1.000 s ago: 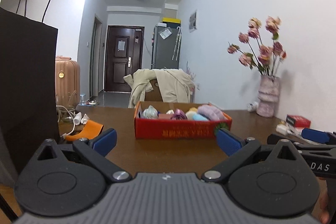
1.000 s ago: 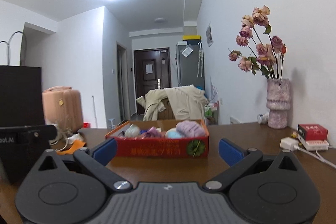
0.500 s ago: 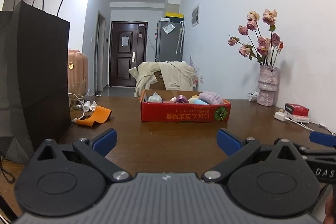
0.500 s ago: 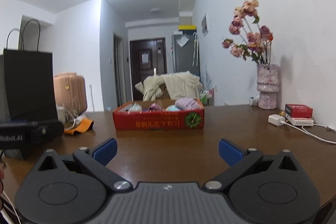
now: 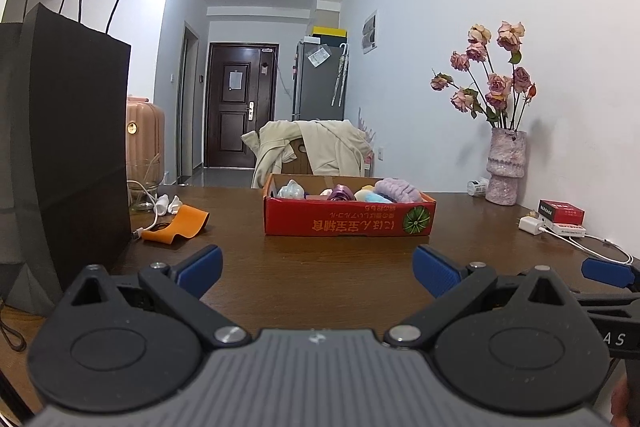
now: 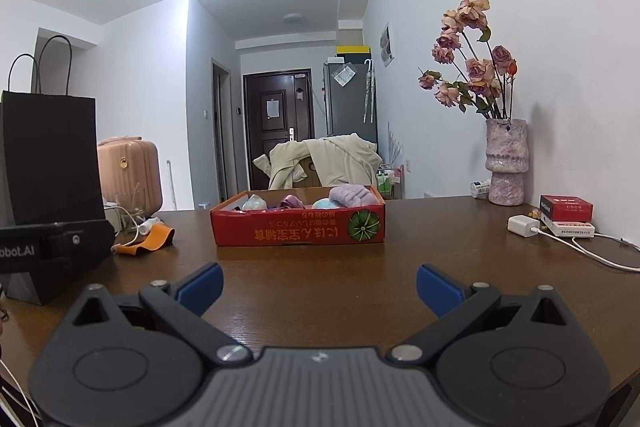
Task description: Organize soft objects
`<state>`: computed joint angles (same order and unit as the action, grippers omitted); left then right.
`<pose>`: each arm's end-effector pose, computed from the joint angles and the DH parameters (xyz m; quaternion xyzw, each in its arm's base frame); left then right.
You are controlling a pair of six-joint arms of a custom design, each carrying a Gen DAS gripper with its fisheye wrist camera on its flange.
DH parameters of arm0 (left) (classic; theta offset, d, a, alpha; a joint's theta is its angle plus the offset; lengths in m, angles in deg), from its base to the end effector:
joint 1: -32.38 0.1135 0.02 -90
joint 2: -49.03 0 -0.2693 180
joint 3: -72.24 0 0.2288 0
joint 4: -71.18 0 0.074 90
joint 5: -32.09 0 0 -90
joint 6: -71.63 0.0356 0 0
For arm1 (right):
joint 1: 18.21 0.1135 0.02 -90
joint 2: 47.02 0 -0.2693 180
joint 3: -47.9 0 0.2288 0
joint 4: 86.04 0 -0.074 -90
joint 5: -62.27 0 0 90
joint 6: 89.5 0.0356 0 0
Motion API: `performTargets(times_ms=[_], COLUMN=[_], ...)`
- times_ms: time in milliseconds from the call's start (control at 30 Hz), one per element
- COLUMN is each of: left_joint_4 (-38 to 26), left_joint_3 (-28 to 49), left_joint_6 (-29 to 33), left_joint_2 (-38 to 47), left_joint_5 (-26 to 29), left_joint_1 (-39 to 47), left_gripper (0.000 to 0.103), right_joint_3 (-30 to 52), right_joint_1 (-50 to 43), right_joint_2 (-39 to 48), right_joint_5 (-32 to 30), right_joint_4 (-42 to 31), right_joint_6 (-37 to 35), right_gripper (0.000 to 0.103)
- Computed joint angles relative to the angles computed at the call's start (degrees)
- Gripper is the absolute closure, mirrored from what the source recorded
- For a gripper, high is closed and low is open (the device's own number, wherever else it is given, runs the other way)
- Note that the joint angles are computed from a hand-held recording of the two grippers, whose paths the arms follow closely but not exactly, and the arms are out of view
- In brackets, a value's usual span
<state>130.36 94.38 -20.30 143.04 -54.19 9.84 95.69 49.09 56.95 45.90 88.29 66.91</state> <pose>0.1994 -0.0853 0.1406 0.1596 0.7643 -0.1571 0.6047 0.1288 0.2193 0.1107 0.1397 0.7776 -0.0494 0.6110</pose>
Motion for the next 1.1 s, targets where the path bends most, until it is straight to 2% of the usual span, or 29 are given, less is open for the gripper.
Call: performTargets(times_ms=[467, 1100], left_joint_4=[0.15, 0.48], left_joint_3=[-0.24, -0.29], left_joint_6=[0.32, 0.37], left_joint_2=[-0.15, 0.09], left_joint_5=[0.61, 0.67], left_joint_1=[0.26, 0.30], left_gripper=[0.000, 0.000], right_joint_3=[-0.86, -0.56], right_joint_1=[-0.28, 0.02], right_joint_2=[0.11, 0.06], right_joint_5=[-0.46, -0.03], right_joint_4=[2.95, 1.80], right_joint_6=[-1.98, -1.23], right_gripper=[0.000, 0.000])
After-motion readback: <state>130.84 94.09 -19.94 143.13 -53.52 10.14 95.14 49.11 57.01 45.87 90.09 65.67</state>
